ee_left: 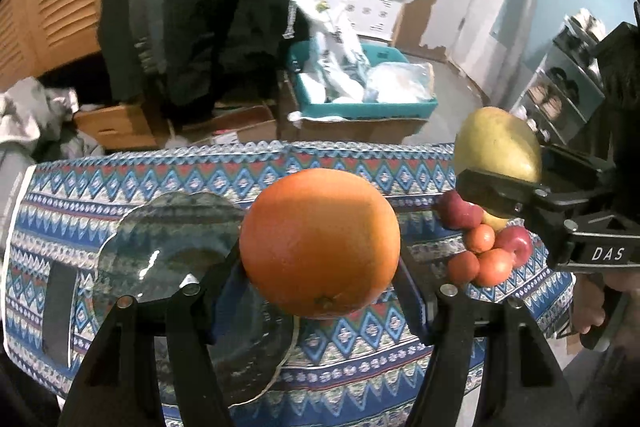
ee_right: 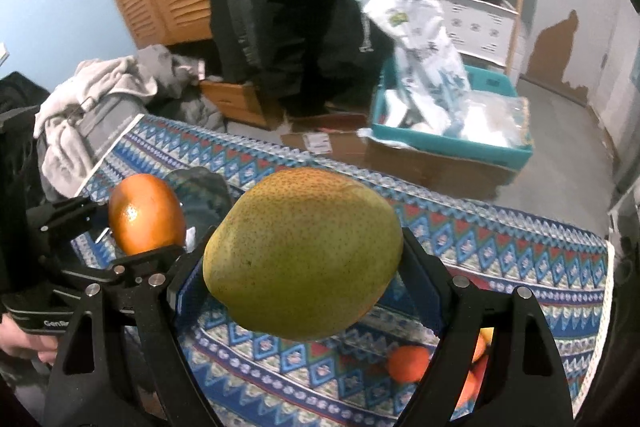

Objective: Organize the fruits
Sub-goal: 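Carry the orange and pear into the glass bowl and open both tools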

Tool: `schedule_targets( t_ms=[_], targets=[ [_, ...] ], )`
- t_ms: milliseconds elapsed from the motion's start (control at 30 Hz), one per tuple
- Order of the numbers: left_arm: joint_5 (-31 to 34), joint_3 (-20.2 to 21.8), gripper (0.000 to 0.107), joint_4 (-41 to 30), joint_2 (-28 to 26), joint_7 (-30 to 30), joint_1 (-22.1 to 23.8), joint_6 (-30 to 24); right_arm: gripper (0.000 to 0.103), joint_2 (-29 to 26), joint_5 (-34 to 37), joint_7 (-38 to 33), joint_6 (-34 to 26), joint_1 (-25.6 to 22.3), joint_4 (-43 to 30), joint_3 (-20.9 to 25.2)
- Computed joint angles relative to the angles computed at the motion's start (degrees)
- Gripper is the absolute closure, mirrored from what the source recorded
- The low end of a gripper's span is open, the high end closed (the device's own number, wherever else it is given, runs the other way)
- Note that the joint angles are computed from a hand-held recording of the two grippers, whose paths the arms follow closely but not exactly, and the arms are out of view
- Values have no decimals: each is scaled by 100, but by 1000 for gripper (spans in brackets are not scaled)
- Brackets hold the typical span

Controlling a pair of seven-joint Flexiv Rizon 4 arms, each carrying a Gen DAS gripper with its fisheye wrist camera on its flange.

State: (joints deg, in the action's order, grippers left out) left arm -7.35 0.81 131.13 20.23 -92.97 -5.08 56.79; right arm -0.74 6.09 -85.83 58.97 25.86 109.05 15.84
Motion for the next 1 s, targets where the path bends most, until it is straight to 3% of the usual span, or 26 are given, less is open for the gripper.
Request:
schedule_targets(
  t_ms=[633,1000],
  targets=[
    [135,555,38,674,572,105,800,-338,20,-1183,-112,6,-448,577,-1100,331],
    [187,704,38,932,508,256,1159,-490,20,-1752,-63,11,-868,800,-1518,472]
  ],
)
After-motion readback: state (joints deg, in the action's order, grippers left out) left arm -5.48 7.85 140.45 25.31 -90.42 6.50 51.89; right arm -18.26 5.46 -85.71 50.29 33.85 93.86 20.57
